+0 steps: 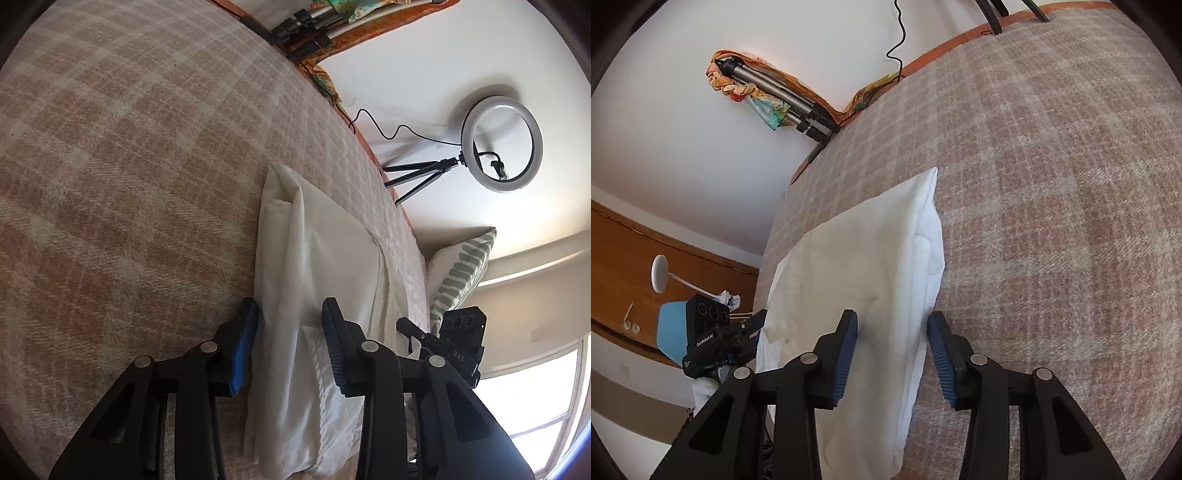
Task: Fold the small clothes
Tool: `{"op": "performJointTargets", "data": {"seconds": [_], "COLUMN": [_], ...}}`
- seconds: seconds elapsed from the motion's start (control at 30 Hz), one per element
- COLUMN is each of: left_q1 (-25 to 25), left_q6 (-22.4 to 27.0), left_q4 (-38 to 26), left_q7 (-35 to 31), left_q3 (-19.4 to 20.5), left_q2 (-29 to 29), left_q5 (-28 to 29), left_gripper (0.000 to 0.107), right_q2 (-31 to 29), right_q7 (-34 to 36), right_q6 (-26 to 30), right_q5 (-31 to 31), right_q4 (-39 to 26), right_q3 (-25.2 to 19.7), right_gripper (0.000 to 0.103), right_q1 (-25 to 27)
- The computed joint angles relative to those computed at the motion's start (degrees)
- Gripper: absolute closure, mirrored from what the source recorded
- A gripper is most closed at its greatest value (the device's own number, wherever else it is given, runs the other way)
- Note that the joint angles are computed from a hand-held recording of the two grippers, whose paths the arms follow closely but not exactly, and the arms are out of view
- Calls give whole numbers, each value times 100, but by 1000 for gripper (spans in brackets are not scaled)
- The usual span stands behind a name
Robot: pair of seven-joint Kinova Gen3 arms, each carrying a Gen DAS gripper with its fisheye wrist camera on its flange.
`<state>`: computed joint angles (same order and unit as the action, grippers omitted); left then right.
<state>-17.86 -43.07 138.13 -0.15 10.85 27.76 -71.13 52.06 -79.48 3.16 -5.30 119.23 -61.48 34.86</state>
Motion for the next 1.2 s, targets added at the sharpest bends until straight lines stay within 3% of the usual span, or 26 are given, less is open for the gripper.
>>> {"op": "performJointTargets", "data": {"seconds": [0.17,0.3,0.43,0.6,0.83,0.97,1.07,1.2], "left_q1": [263,519,841,1243,1546,1752,1946,2251], "left_q6": [419,888,1449,2006,2151,2255,2377,2525], "left_q4": [-45,-66,-60,-6,34,-125,-309,-684], "left_q7": [-122,-335,-800,-1615,-2466,-2686,-2917,-3355], "left_q3": [30,107,200,316,444,533,584,662], "left_q2": [-225,-482,-828,-1262,-1633,-1668,-1672,-1493], "left_q5": [154,380,785,1626,2436,2703,2917,3366], "left_gripper": [78,92,97,99,100,100,100,100], "right_q2": [67,-91,-614,-1310,-2436,-2833,-3233,-3386], "right_q7": [44,12,-140,-547,-1090,-1385,-1463,-1864], "right_q6": [88,-29,-246,-545,-872,-1036,-1070,-1016], "right_q5": [-19,-72,-8,189,455,772,906,1425], "right_q4": [-98,-53,86,321,642,814,900,907], "right_q3": [-20,67,303,607,1255,1073,1270,948], "right_gripper": [70,83,91,94,96,96,96,96], "right_q1": [-52,-194,-513,-940,-1716,-1452,-1497,-855]}}
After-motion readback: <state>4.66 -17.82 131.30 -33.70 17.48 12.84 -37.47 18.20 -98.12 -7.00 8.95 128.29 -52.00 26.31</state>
